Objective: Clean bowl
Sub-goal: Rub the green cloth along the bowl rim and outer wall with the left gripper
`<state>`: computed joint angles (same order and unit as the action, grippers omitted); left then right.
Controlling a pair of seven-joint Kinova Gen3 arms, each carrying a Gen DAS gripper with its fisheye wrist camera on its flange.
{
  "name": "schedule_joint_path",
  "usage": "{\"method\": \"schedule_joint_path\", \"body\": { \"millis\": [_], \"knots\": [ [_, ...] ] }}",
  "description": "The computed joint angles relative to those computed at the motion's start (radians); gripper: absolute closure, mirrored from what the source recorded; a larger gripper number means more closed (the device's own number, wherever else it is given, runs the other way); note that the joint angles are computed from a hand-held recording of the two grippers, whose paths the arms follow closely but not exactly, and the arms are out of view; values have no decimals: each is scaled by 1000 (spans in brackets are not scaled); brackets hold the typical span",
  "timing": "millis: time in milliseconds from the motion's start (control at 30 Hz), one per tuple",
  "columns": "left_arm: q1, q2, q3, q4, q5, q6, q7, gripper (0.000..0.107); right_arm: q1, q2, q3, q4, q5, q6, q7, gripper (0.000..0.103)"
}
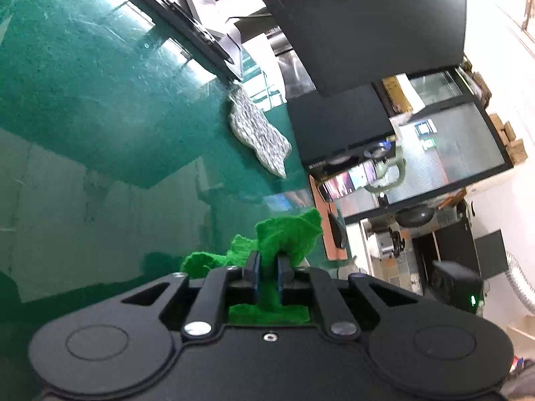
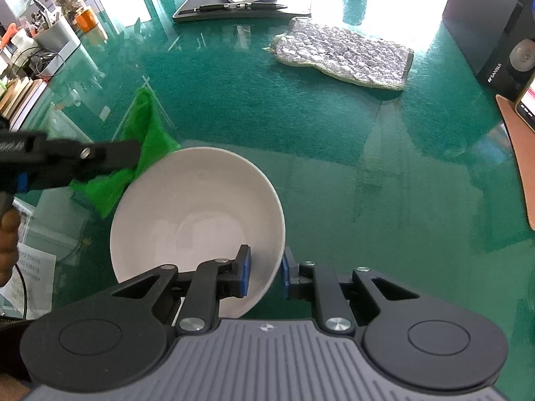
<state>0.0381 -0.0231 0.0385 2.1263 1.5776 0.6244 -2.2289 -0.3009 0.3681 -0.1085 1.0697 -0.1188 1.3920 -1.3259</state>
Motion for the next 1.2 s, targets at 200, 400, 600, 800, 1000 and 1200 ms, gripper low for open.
{"method": "schedule_joint_path", "body": {
  "millis": [200,400,600,800,1000,1200],
  "knots": [
    [2,-55,-6,49,-53,46,55,93,12,10,-5,-7,-19,-8,20,85],
    [3,-30,-2,35,-34,17,40,85,12,8,-10,0,-21,-9,61,85],
    [-4,72,-1,-37,30,11,-41,81,11,0,-8,8,-28,-6,66,86],
    [-10,50,-1,-24,-9,31,0,80,16,-2,-5,14,-39,-11,52,86],
    [-13,-35,-10,62,-27,64,47,80,16,1,-6,11,-40,-11,45,86],
    [2,-51,3,71,-50,65,79,77,11,8,-8,-2,-36,2,51,86]
  ]
}}
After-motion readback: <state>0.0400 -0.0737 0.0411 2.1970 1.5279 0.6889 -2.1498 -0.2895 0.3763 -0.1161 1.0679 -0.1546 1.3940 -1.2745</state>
